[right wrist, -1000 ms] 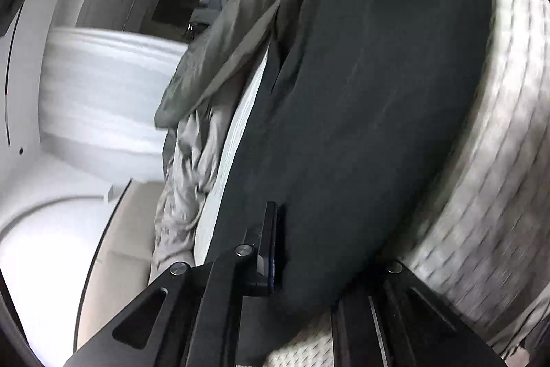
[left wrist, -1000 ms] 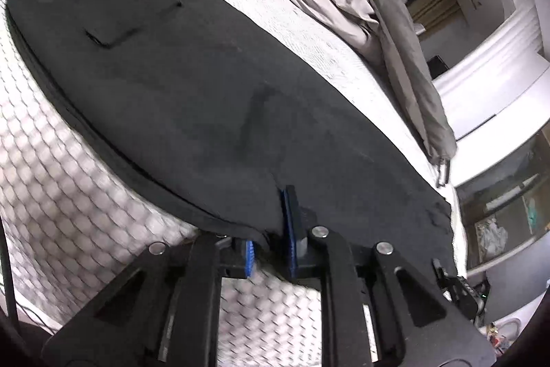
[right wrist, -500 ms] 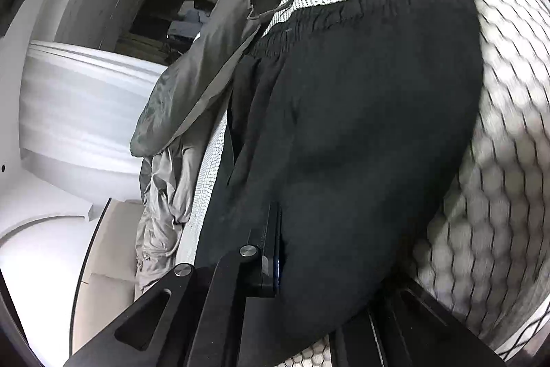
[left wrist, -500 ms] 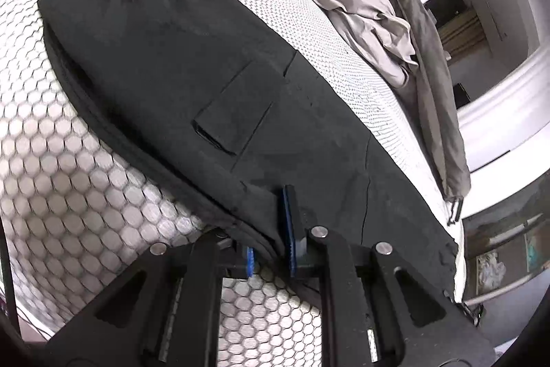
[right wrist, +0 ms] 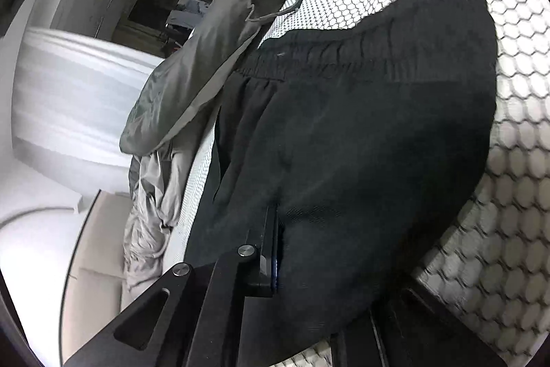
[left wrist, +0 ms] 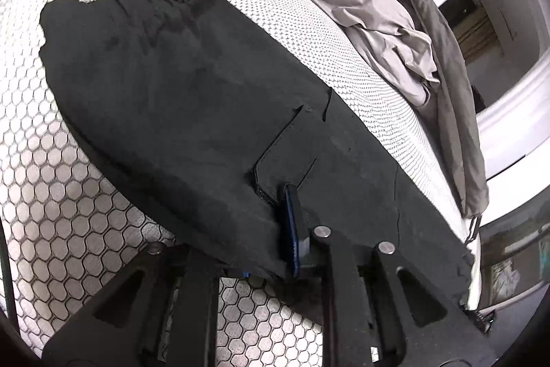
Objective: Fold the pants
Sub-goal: 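Fold the held pants edge over toward the waistband with both tools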
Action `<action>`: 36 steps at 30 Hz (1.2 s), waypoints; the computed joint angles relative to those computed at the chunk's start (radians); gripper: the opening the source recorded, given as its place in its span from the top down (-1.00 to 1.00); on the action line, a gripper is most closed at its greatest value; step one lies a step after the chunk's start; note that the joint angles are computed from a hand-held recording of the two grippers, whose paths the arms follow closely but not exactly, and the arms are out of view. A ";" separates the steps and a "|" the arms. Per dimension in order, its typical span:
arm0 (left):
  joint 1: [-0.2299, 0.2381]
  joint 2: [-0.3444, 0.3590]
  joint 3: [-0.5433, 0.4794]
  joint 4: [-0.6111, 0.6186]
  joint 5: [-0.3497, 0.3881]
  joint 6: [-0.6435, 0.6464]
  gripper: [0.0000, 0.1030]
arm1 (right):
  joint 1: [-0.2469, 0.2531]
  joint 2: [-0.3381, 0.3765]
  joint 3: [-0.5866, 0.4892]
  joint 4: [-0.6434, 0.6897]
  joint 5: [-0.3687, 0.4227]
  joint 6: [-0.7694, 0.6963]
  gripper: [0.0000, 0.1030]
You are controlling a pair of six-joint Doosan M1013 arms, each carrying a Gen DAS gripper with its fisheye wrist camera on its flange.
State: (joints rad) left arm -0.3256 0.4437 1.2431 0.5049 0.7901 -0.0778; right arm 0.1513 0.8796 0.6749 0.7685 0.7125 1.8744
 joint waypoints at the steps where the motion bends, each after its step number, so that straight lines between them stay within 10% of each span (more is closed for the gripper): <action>1: 0.003 -0.006 0.010 -0.005 -0.021 -0.007 0.72 | 0.000 -0.002 0.004 0.005 0.001 0.004 0.92; 6: 0.001 -0.041 0.060 -0.016 -0.057 0.001 0.60 | -0.014 -0.006 0.007 0.066 0.032 -0.033 0.85; 16: -0.008 -0.068 0.075 0.064 0.097 -0.040 0.51 | -0.027 -0.022 0.006 0.050 0.058 -0.026 0.74; 23: 0.004 -0.084 0.100 0.073 0.095 -0.029 0.85 | -0.026 -0.014 -0.025 -0.044 0.097 -0.001 0.66; 36: 0.006 -0.092 0.094 0.069 0.182 -0.074 0.75 | -0.049 -0.096 0.116 -0.245 -0.089 0.181 0.67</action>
State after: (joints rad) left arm -0.3192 0.3514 1.3369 0.5742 0.9718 -0.1517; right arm 0.1023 0.7832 0.7904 0.5237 0.6237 2.0554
